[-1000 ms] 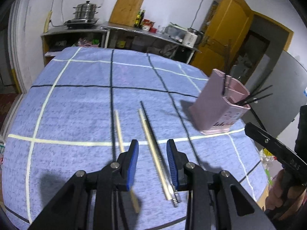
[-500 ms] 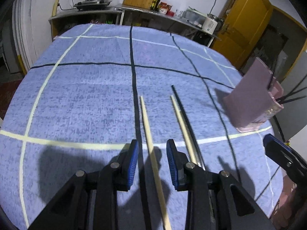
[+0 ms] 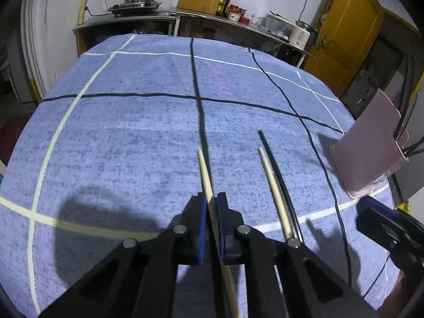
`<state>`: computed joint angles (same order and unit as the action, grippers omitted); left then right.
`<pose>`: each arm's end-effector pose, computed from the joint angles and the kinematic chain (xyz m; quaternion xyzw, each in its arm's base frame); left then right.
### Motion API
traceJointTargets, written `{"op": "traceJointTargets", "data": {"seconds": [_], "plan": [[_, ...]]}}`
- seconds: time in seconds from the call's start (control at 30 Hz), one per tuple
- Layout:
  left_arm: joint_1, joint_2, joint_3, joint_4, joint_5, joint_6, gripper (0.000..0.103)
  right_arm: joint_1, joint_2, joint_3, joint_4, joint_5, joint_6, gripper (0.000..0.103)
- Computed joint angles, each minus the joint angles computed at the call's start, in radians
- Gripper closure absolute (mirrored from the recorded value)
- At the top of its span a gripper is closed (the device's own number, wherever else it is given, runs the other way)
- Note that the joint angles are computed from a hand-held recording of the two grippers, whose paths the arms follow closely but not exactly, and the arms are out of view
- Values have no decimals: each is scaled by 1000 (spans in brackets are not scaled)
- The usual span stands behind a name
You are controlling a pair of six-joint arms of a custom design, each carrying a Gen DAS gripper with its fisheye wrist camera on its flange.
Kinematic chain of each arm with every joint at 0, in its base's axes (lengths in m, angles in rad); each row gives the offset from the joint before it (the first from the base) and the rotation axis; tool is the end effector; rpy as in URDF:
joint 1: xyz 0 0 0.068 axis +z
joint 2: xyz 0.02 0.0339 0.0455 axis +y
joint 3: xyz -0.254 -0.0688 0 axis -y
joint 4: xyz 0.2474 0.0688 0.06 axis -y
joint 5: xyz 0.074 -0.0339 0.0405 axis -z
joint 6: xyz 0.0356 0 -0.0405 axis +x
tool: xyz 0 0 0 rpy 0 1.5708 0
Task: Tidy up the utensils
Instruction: 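Close the left tool on a wooden chopstick while the right tool grasps another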
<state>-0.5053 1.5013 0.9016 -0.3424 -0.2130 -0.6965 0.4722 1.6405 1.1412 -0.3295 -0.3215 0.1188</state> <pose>0.2700 -0.1408 0.1888 -0.1230 0.9382 -0.0904 0.3107 0.3123 0.1721 0.2217 -0.2188 0.8954 0.2469 0.2989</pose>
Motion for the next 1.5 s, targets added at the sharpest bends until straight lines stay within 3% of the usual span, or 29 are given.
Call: {"op": "traceJointTargets", "data": {"seconds": [0.47, 0.8, 1.5], "plan": [[79, -134, -124, 3, 13, -14, 95, 56, 323, 312, -78, 51, -28, 81], [119, -151, -154, 44, 59, 7, 95, 79, 421, 424, -120, 77, -42, 82], [157, -7, 18, -54, 96, 127, 93, 115, 498, 556, -230, 146, -67, 86]]}}
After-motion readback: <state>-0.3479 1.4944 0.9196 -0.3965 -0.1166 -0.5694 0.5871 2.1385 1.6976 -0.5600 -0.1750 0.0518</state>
